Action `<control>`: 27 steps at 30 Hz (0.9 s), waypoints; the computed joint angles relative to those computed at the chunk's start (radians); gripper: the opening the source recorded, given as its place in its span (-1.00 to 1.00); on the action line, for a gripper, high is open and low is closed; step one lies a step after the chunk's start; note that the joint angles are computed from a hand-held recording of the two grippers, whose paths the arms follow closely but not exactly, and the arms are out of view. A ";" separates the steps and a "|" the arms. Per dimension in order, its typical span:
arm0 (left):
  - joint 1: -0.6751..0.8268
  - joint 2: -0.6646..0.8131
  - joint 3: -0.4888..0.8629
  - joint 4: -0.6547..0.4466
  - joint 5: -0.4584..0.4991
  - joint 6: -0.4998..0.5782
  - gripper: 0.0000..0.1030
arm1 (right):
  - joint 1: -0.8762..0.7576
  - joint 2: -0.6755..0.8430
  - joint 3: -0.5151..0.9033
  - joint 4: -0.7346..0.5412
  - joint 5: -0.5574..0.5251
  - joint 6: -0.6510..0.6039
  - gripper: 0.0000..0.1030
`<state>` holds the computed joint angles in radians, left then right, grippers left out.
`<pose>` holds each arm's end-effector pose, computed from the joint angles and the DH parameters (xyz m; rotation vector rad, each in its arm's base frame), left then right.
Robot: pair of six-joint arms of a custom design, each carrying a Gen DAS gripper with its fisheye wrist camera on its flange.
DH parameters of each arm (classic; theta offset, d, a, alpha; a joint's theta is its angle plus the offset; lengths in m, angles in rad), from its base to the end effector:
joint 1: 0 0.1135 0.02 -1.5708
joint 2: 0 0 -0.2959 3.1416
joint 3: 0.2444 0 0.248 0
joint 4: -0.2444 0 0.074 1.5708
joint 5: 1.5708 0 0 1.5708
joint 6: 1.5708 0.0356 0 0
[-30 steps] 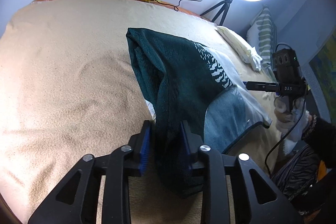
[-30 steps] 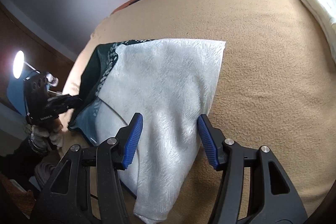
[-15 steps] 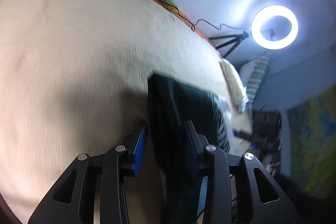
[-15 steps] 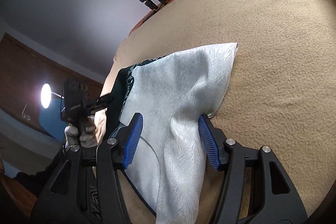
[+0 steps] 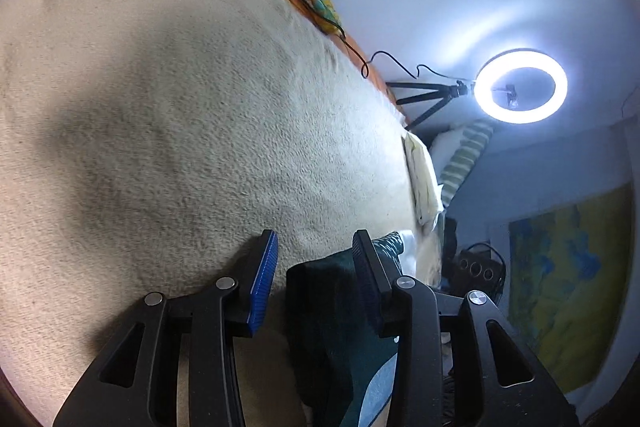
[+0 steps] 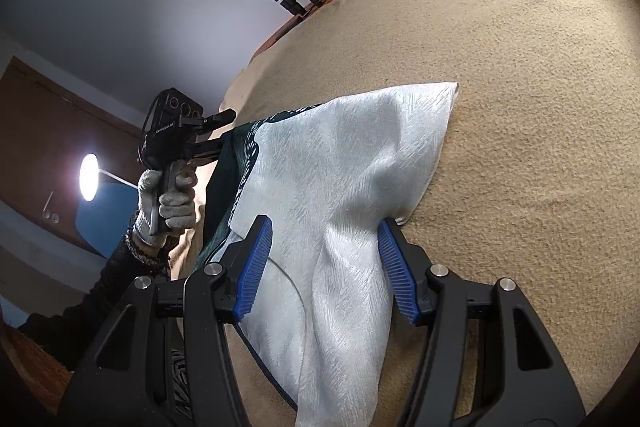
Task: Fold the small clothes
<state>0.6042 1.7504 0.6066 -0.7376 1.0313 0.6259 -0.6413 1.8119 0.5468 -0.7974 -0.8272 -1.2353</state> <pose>0.1811 0.0879 0.1226 -0.1901 2.4427 -1.3503 0.1551 -0.0831 0.1029 -0.4695 2.4771 1.1574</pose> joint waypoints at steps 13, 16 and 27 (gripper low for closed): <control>-0.064 0.012 0.000 -0.052 -0.013 0.053 -0.28 | 0.050 -0.039 -0.027 0.058 -0.005 0.069 0.15; -0.103 -0.008 -0.015 0.004 -0.003 0.013 -0.28 | 0.058 -0.053 -0.034 0.070 -0.002 0.078 0.15; -0.309 -0.403 -0.262 0.421 -0.178 -0.317 -0.87 | 0.084 -0.105 -0.075 0.135 -0.007 0.123 0.12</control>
<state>0.2951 1.3470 0.3444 -0.3166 0.8534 0.3092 -0.5569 1.7068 0.4714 -0.6620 -0.8347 -1.1128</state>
